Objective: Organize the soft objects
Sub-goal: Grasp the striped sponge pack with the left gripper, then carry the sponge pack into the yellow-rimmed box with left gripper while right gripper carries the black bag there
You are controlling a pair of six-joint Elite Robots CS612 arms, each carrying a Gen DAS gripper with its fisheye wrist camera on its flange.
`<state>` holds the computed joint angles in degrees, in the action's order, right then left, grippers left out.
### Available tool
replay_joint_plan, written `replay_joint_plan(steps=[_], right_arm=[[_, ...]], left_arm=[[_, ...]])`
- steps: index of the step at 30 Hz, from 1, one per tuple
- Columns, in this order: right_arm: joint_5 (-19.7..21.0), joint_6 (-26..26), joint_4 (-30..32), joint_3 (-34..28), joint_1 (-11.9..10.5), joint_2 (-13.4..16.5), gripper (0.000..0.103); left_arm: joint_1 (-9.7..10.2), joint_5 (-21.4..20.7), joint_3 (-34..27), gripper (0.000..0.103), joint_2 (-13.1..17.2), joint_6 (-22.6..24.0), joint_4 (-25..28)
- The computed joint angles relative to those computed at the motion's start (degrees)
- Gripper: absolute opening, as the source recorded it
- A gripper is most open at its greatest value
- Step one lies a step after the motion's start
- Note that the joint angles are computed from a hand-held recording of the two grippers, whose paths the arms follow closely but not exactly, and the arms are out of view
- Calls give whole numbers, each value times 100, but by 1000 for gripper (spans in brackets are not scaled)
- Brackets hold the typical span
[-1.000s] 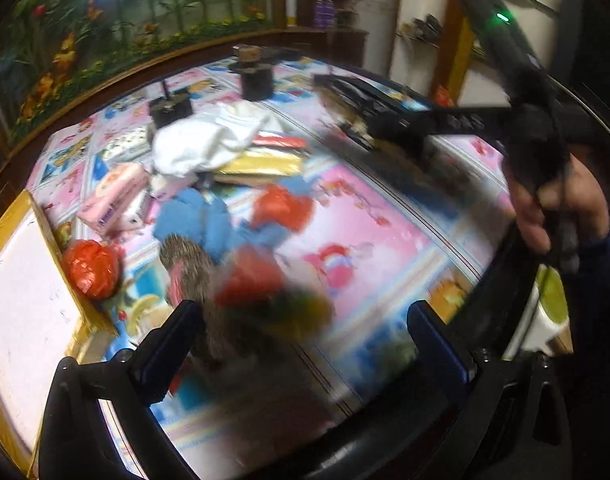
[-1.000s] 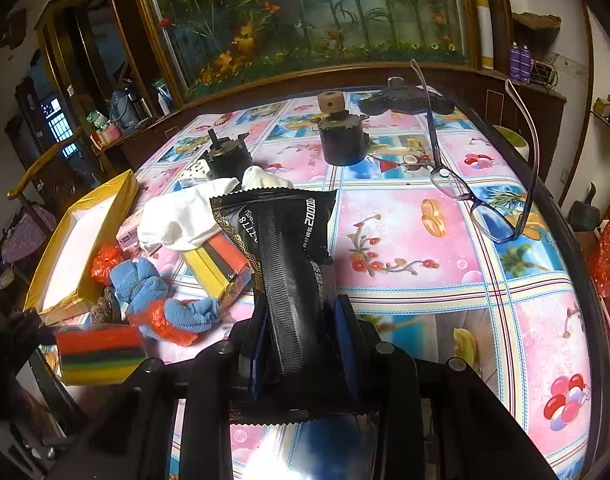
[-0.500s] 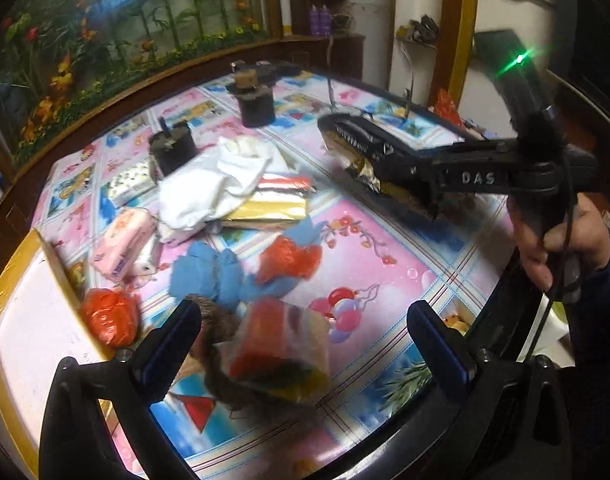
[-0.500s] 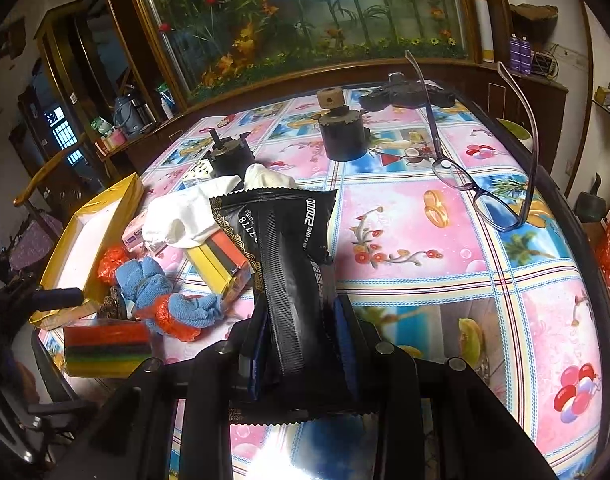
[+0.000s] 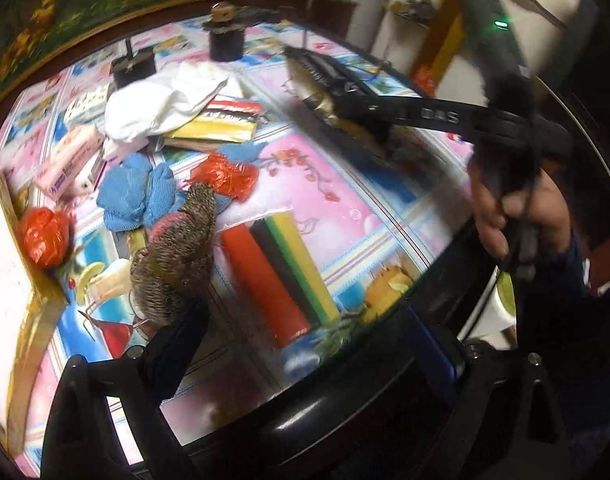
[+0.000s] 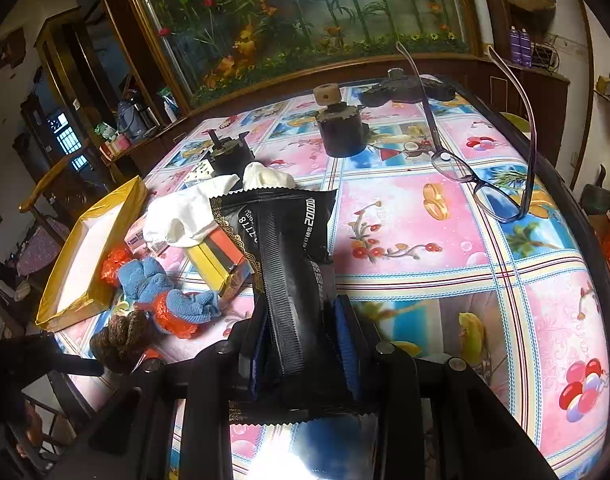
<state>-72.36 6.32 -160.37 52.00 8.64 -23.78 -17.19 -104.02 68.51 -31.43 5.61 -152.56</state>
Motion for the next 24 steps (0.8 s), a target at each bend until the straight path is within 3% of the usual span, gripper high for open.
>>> replay_joint_plan(steps=[3, 5, 10, 12, 18, 24], right_arm=[[-72, -55, -47, 54, -1, -32, 33], [-79, -73, -65, 83, -8, -46, 33], [-46, -87, -96, 116, -21, -57, 33], [-31, -101, -127, 149, -28, -71, 33], [-32, -113, -155, 190, -21, -97, 33], [45, -158, -152, 150, 16, -103, 33]], left_arm=[[-115, 490, -161, 86, 93, -273, 213], [-168, 711, -271, 59, 155, -419, 416], [-270, 1241, -297, 52, 224, -494, 257], [-300, 1397, -245, 43, 230, -455, 83], [-121, 519, -10, 39, 149, -568, -547], [21, 45, 118, 39, 51, -888, -1204]])
